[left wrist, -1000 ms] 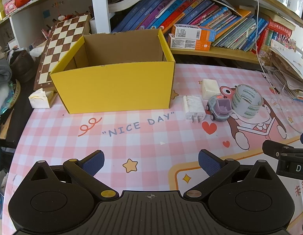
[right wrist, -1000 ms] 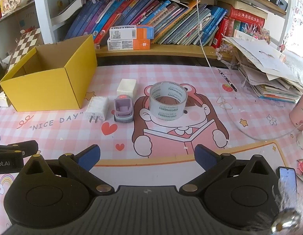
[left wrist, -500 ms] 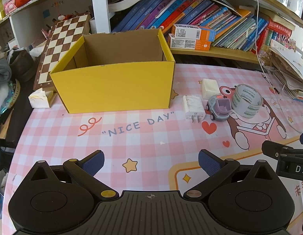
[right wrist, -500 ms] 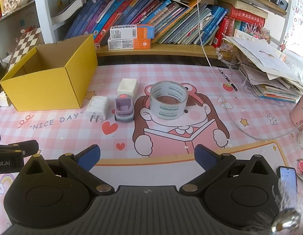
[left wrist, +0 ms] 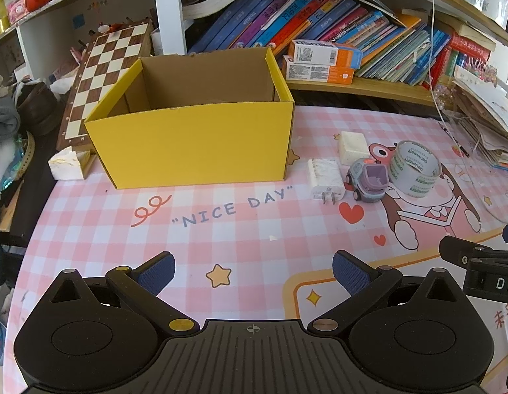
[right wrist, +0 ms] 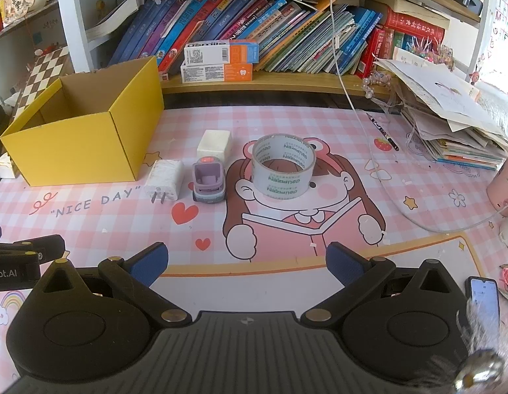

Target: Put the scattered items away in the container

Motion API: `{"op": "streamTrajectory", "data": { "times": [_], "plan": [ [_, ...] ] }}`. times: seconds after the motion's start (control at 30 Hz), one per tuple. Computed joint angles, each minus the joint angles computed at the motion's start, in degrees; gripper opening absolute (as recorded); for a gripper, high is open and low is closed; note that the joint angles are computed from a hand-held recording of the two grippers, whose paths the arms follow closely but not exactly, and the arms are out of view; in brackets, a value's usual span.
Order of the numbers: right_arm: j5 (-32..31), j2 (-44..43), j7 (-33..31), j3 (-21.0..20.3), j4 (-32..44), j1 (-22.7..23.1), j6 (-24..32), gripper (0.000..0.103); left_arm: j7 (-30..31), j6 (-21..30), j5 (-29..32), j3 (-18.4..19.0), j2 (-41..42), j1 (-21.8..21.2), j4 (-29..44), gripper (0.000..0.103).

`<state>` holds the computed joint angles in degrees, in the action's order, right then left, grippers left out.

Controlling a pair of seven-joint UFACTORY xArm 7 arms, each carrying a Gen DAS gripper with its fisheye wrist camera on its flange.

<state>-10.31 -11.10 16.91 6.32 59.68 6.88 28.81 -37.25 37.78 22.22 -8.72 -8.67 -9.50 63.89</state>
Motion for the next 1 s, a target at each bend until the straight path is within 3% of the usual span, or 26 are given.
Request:
{"op": "streamTrajectory", "data": {
  "times": [1.0],
  "plan": [
    [1.71, -0.16, -1.21, -0.33, -0.18, 0.34, 0.29, 0.103, 1.05, 0.23, -0.63, 0.13, -0.17, -0.08, -0.01, 0.103]
  ]
}}
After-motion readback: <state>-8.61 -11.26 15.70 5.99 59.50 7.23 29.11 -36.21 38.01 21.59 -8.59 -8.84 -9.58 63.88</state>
